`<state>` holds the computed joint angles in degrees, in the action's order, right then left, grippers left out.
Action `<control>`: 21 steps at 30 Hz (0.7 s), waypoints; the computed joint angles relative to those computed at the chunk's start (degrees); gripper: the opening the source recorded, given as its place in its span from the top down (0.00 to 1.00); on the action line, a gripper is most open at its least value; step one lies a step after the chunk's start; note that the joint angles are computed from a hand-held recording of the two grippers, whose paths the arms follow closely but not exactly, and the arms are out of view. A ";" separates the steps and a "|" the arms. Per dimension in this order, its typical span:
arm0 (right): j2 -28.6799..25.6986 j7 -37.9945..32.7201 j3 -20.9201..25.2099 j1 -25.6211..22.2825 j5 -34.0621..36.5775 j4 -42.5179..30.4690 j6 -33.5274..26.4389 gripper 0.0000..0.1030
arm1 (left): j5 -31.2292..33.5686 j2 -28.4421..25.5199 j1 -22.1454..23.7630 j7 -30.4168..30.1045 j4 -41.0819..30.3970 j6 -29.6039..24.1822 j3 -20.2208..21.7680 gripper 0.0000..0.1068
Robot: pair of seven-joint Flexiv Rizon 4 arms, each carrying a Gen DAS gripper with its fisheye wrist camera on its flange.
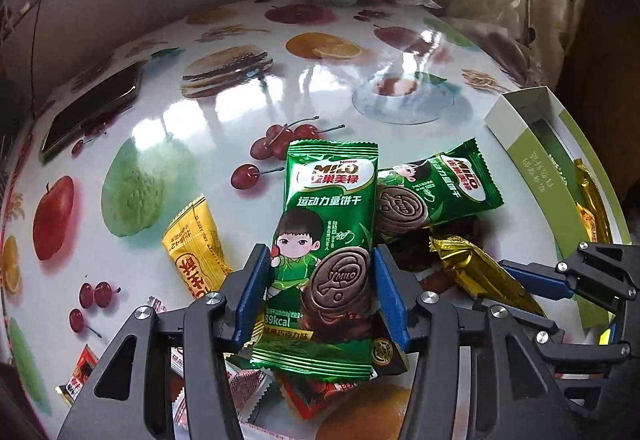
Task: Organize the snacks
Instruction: 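Grasp a gold wafer bar with the right tool while the left tool grasps a green MILO pack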
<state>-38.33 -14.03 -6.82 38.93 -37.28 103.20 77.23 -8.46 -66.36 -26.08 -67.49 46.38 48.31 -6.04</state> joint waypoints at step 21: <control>-0.16 0.55 -0.54 0.45 -0.04 -0.09 0.21 0.77 | -1.22 0.80 0.52 -0.83 2.22 2.88 -0.96 0.59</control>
<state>-38.49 -13.48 -7.36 39.38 -37.32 103.11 77.43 -9.68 -65.57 -25.56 -68.32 48.60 51.18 -6.99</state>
